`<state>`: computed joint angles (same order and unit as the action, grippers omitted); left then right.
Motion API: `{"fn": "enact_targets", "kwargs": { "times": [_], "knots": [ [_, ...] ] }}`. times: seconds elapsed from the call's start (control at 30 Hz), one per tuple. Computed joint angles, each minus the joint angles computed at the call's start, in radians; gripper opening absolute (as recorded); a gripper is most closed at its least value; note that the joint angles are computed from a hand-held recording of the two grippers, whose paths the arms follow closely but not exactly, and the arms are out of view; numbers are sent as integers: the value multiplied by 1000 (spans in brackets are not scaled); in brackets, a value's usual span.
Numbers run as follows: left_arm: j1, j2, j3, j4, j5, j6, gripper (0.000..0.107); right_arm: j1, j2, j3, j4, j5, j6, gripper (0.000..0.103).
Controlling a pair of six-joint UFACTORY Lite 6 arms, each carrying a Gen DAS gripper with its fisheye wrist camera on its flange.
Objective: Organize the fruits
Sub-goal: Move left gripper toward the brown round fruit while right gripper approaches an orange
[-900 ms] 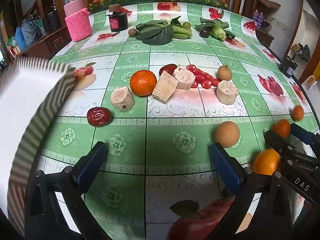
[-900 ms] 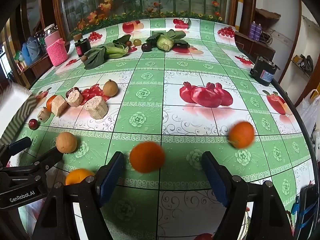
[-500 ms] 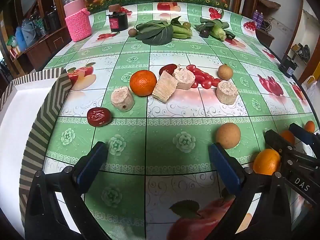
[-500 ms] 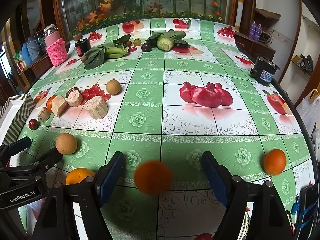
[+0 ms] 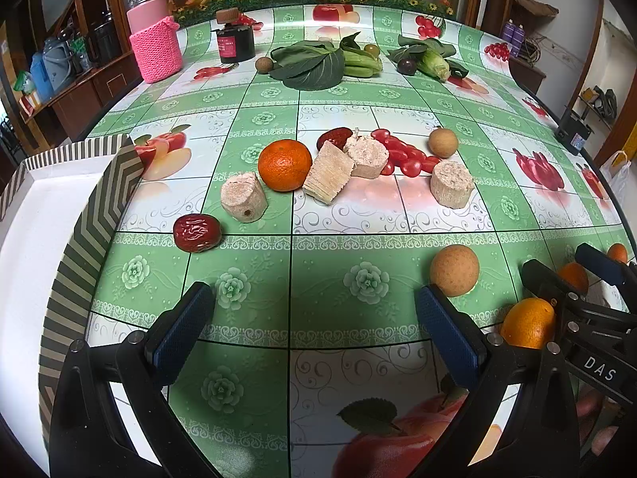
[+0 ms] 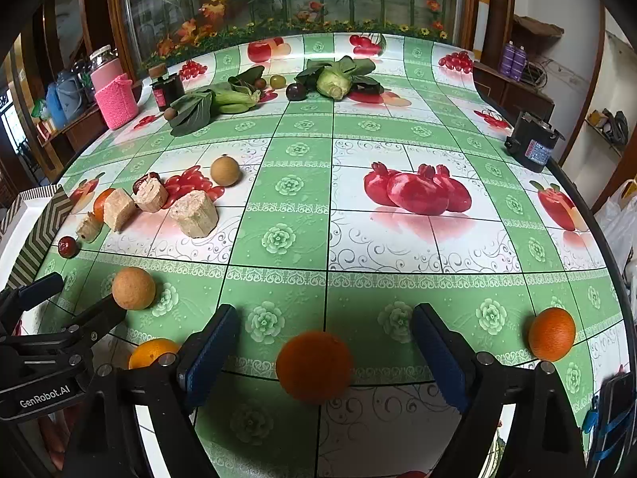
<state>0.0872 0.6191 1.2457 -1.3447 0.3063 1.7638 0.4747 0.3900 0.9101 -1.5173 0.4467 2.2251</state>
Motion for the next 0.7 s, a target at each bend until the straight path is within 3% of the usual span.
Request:
{"fn": "enact_targets", "kwargs": {
  "times": [0.23,0.3,0.33,0.53,0.7],
  "knots": [
    [4,-5,-6,-2,5,17,103,3,8,11,18,11,-13,86],
    [8,-23,-28,-31,-1,59,103,17,-13,-8,16,22,-9,67],
    [14,-39,-49,-82,0,119,103,24,-32,-29,-8,19,9,64],
    [82,-190,-194,-272,88,356,103,103,-197,-176,-75,84,117,63],
    [140,-279,-267,-233,160,368,103,168,-358,-278,-80,103,152,63]
  ]
}}
